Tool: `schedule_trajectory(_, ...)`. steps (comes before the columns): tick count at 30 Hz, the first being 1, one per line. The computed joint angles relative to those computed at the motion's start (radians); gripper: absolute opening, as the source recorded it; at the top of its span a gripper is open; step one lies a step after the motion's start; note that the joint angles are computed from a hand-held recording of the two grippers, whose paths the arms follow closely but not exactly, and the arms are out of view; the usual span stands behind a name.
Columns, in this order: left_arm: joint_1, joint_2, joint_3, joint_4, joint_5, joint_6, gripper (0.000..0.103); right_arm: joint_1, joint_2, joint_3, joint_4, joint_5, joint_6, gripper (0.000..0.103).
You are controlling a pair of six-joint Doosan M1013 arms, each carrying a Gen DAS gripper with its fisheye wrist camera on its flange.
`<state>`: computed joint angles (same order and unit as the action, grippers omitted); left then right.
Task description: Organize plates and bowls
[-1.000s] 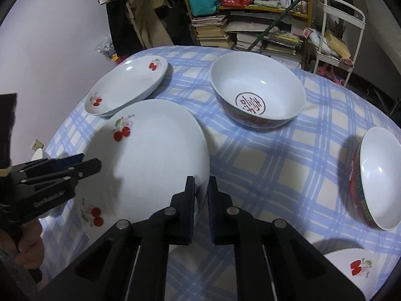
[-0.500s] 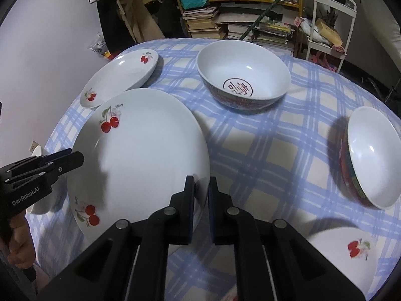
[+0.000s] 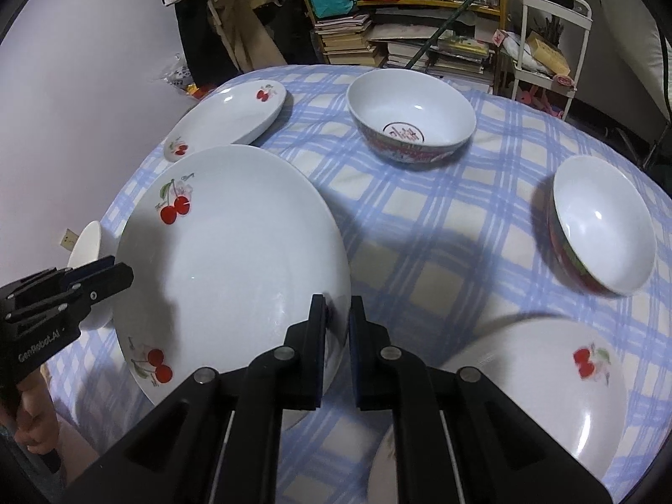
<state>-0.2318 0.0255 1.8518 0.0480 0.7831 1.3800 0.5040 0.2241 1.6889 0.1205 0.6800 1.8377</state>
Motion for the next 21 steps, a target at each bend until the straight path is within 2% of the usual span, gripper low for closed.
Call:
schedule_trajectory(8,-0.023,-0.044,0.029,0.042,0.048,-0.052,0.023,0.032,-0.044,0.038,-0.045,0.008,0.054,0.011)
schedule_trajectory(14,-0.020,-0.066,0.048,0.013,0.082,-0.048,0.023,0.054,-0.066,0.058,-0.080,0.012,0.094,0.011)
schedule_trajectory(21,-0.042,-0.051,0.054,0.018,0.142,-0.040,0.023,0.066,-0.068,0.068,-0.128,0.038,0.149,0.011)
